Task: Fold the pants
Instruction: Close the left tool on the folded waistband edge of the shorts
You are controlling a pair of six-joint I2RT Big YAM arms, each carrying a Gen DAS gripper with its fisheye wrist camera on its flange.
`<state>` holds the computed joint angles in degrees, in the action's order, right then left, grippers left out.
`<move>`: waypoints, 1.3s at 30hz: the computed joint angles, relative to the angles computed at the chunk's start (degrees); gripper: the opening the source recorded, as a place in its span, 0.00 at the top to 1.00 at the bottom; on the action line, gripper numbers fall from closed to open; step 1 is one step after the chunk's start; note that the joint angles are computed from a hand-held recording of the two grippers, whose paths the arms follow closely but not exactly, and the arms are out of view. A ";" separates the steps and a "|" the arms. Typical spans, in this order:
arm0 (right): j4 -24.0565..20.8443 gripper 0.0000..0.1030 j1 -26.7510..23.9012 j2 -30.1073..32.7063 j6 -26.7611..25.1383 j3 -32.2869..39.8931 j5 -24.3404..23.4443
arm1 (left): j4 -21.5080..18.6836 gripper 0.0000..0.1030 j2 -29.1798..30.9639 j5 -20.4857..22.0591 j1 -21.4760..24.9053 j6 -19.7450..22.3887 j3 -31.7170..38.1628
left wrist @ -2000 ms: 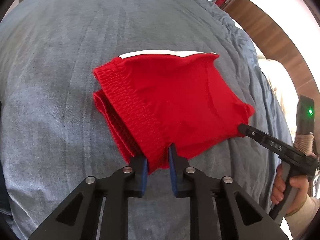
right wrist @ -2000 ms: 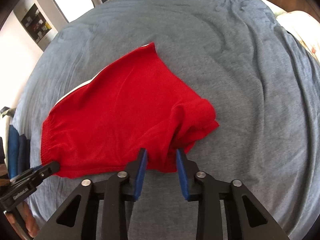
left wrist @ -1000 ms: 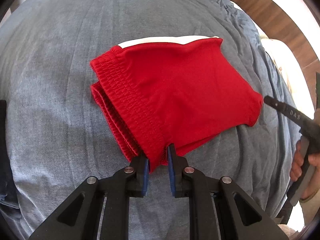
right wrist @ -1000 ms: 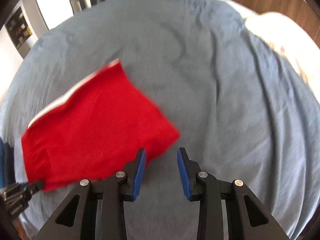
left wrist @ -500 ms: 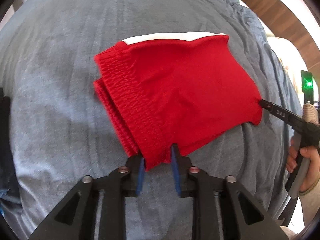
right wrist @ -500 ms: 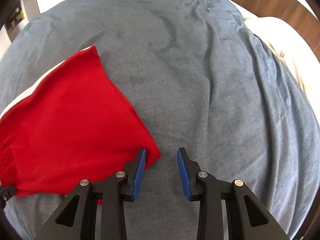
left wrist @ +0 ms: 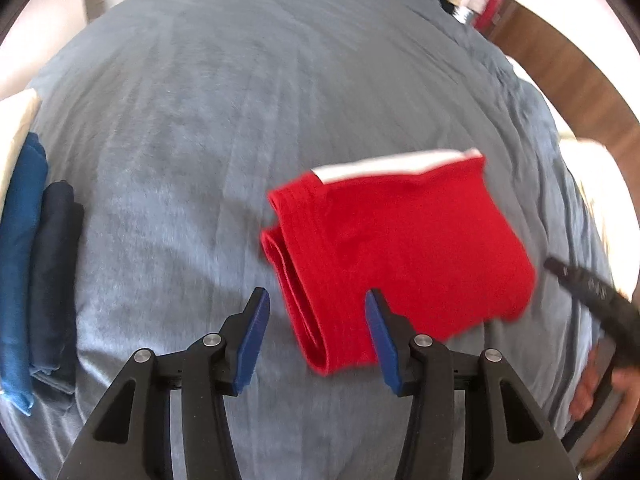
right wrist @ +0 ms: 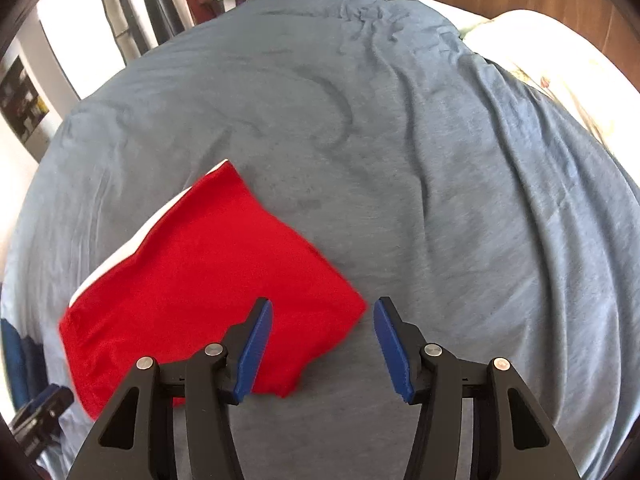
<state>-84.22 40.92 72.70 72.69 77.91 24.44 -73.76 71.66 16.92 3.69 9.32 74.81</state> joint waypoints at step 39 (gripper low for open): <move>4.35 0.48 -2.65 2.50 2.91 -4.20 -2.43 | 8.36 0.44 6.04 -3.70 -2.42 -1.90 -3.11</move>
